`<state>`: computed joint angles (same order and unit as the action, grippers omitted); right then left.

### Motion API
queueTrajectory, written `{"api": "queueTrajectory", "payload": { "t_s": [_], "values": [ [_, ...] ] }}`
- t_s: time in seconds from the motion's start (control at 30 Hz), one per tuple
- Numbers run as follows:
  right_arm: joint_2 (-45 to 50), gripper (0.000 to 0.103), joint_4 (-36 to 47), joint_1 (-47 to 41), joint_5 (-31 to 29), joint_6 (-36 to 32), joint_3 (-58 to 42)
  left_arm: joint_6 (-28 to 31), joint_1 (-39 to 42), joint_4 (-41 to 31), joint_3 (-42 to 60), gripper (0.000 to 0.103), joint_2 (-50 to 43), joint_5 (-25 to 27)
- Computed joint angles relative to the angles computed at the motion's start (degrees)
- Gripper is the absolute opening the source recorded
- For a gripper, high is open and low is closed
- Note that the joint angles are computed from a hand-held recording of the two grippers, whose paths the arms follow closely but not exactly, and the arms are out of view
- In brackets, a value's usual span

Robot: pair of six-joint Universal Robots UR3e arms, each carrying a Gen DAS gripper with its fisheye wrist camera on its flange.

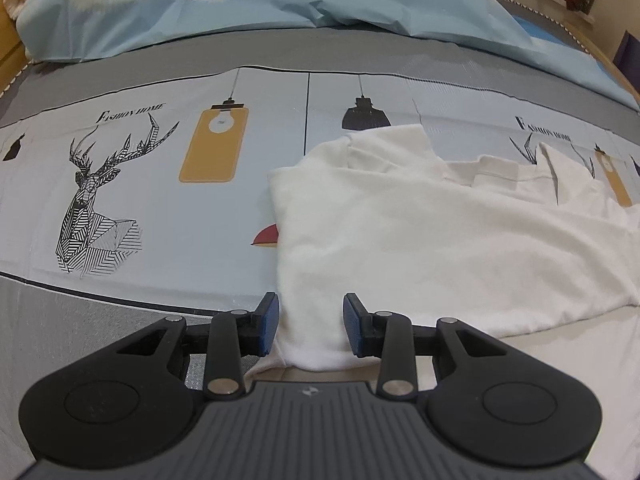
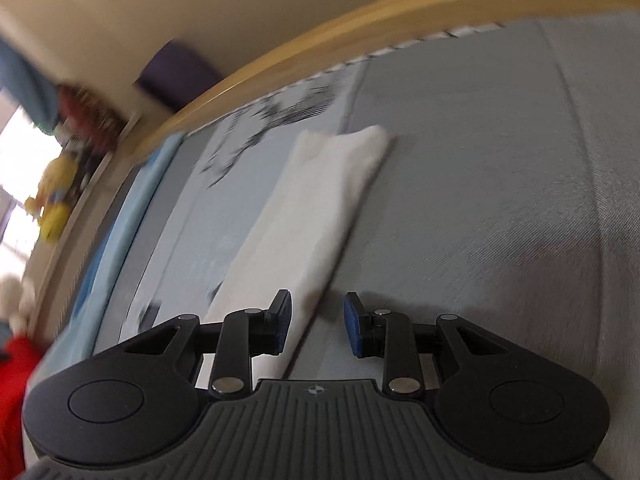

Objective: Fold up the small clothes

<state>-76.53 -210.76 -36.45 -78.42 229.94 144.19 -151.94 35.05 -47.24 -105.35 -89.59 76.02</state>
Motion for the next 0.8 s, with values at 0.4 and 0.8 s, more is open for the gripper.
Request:
{"api": "queueTrajectory", "payload": {
  "t_s": [0.4, 0.8],
  "values": [
    [7.4, 0.002, -11.2, 1.0, -2.1, 2.7, -2.8, 1.0, 0.2, 1.4, -1.2, 0.039, 0.5, 0.8],
    [10.7, 0.002, 13.9, 57.9, -30.9, -38.1, -47.9, 0.3, 6.4, -3.5, 2.8, 0.039, 1.8, -4.3]
  ]
}}
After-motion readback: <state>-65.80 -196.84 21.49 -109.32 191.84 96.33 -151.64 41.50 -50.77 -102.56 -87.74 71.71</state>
